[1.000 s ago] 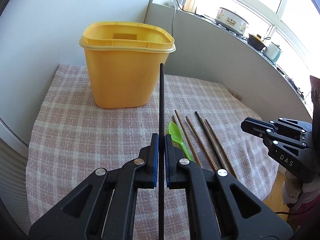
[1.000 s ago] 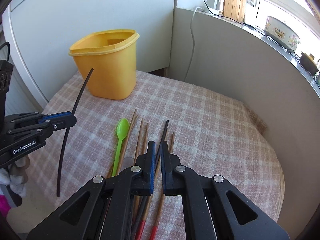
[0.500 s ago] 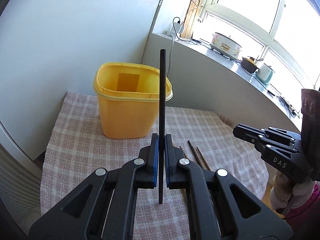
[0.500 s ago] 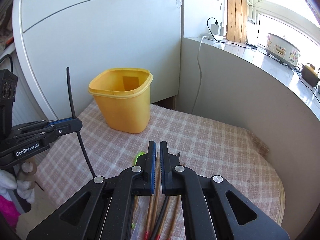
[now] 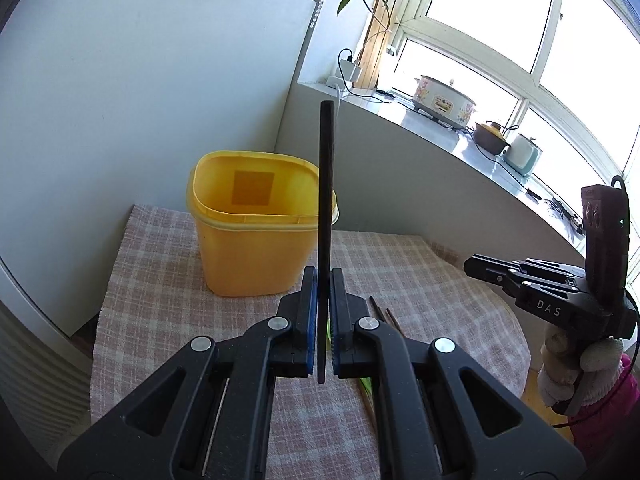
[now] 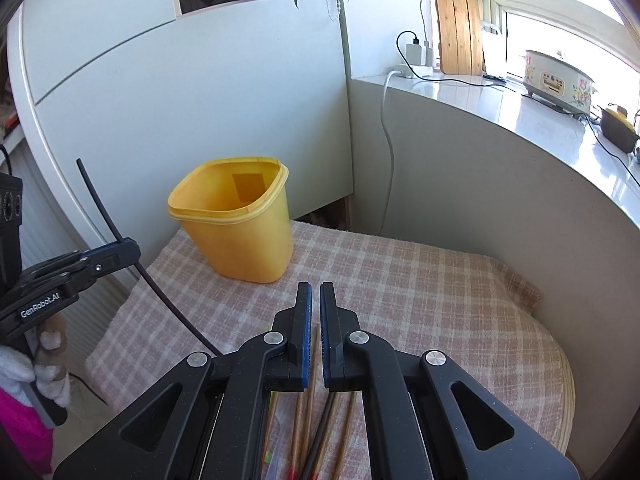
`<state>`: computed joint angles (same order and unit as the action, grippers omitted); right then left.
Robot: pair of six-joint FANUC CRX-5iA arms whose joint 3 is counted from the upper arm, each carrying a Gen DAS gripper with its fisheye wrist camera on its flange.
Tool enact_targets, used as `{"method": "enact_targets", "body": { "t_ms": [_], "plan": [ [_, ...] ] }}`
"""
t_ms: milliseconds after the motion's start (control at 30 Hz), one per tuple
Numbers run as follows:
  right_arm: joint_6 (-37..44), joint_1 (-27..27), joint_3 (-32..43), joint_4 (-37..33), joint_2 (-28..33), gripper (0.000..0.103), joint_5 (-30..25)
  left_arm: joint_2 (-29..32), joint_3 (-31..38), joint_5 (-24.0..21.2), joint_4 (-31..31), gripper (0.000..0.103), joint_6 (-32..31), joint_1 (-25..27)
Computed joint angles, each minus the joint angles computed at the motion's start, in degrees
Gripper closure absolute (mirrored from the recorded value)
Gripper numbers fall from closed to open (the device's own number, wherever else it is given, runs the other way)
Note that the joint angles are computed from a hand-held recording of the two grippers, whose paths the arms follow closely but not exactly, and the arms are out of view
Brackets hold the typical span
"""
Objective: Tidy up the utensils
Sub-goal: 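Lift the black chopstick with the left tool while the right tool lifts a wooden chopstick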
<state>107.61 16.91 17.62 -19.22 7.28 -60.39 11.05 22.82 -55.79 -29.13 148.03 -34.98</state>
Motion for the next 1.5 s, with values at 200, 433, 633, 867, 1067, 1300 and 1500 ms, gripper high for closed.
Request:
{"method": "enact_targets", "body": {
  "t_ms": [200,433,633,867,1067,1300,1500],
  "plan": [
    [0.1,-2.1,3.4,0.2,4.9,0.098,-9.8,-0.1,-0.9,0.9,1.7,0.1,0.1,0.6],
    [-3.3,-3.7,8.2,-0.5,13.0,0.096,-19.9,-0.6,-1.2,1.3,1.6,0.1,-0.2,0.3],
    [-4.4,-3.3,9.6,0.7,15.8,0.086,-22.1,-0.9,-1.4,1.2,1.6,0.1,0.1,0.3],
    [-4.4,-1.8,8.5,3.8,16.2,0.083,-20.6,-1.0,-1.5,1.3,1.7,0.1,0.1,0.4],
    [-5.3,-0.7,5.6,3.8,14.1,0.098,-17.8,-1.1,-1.5,1.3,1.5,0.1,0.1,0.3],
    [-2.7,-2.3,4.2,1.1,8.0,0.098,-12.5,-1.7,-1.3,1.7,0.7,0.1,-0.6,0.6],
    [-1.8,-2.7,4.9,-1.4,4.7,0.098,-8.5,-2.3,-0.9,2.3,0.7,0.1,-1.6,1.1]
  ]
}}
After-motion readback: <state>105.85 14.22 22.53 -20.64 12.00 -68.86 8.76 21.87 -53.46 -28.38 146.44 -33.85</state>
